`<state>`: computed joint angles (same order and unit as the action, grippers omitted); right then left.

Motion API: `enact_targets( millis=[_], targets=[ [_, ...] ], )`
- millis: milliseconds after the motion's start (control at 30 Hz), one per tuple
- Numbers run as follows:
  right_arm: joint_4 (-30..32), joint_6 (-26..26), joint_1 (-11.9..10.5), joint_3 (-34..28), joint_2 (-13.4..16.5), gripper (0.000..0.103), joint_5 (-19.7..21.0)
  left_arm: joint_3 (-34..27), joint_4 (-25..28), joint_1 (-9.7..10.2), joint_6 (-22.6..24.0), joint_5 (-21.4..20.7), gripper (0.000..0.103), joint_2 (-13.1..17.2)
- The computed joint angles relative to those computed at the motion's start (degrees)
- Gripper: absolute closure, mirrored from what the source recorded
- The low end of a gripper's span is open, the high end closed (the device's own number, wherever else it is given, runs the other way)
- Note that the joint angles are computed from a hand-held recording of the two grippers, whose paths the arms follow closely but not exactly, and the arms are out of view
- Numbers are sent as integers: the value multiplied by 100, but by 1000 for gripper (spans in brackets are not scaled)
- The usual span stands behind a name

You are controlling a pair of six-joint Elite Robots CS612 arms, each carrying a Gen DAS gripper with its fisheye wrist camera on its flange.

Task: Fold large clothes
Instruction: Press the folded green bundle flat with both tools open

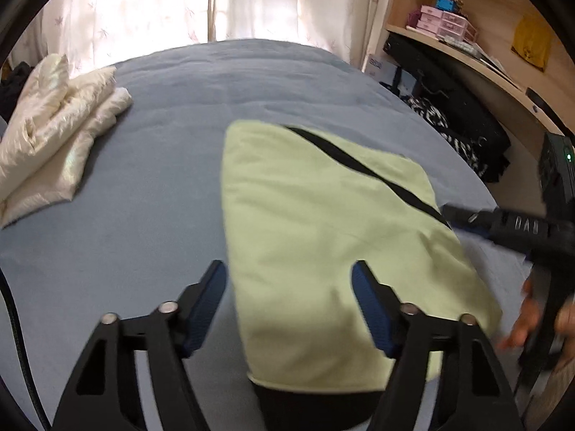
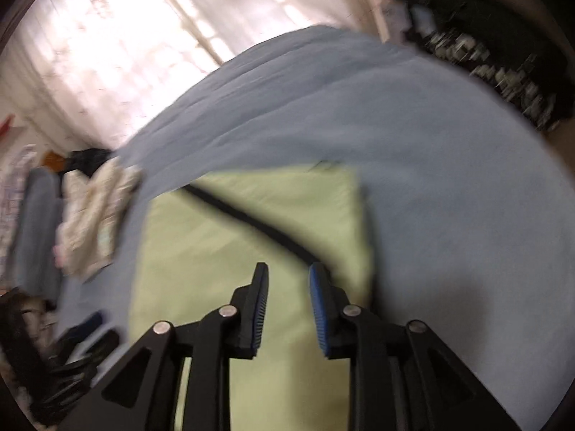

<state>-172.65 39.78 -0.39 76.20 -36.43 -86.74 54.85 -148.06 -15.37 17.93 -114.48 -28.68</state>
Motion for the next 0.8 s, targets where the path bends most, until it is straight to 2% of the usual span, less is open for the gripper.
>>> enact_targets(
  millis=[133, 233, 267, 333, 367, 433, 500, 600, 800],
  targets=[
    [94, 12, 71, -26, 192, 77, 783, 240, 182, -60, 120, 255, 39, -65],
    [-431, 302, 14, 303, 168, 85, 829, 547, -355, -112, 325, 654, 39, -127],
    [-424, 318, 5, 436, 87, 90, 622, 543, -346, -101, 331, 636, 39, -121],
    [-422, 264, 12, 750, -113, 90, -106, 446, -156, -59, 214, 510, 38, -88],
    [-390, 283, -3, 895, -203, 90, -336, 391, -60, -39, 173, 438, 38, -65],
    [-585, 513, -100, 1179, -330, 90, -317, 330, 54, -6, 62, 349, 38, -35],
    [-310, 613, -76, 1323, -458, 73, -718, 287, 124, 11, -5, 316, 38, -15],
    [-461, 889, -93, 1513, -538, 70, -664, 306, 154, 2, -34, 370, 41, -47],
    [-598, 921, 10, 1592, -614, 70, -744, 499, 80, -19, 8, 480, 44, -210]
  ],
)
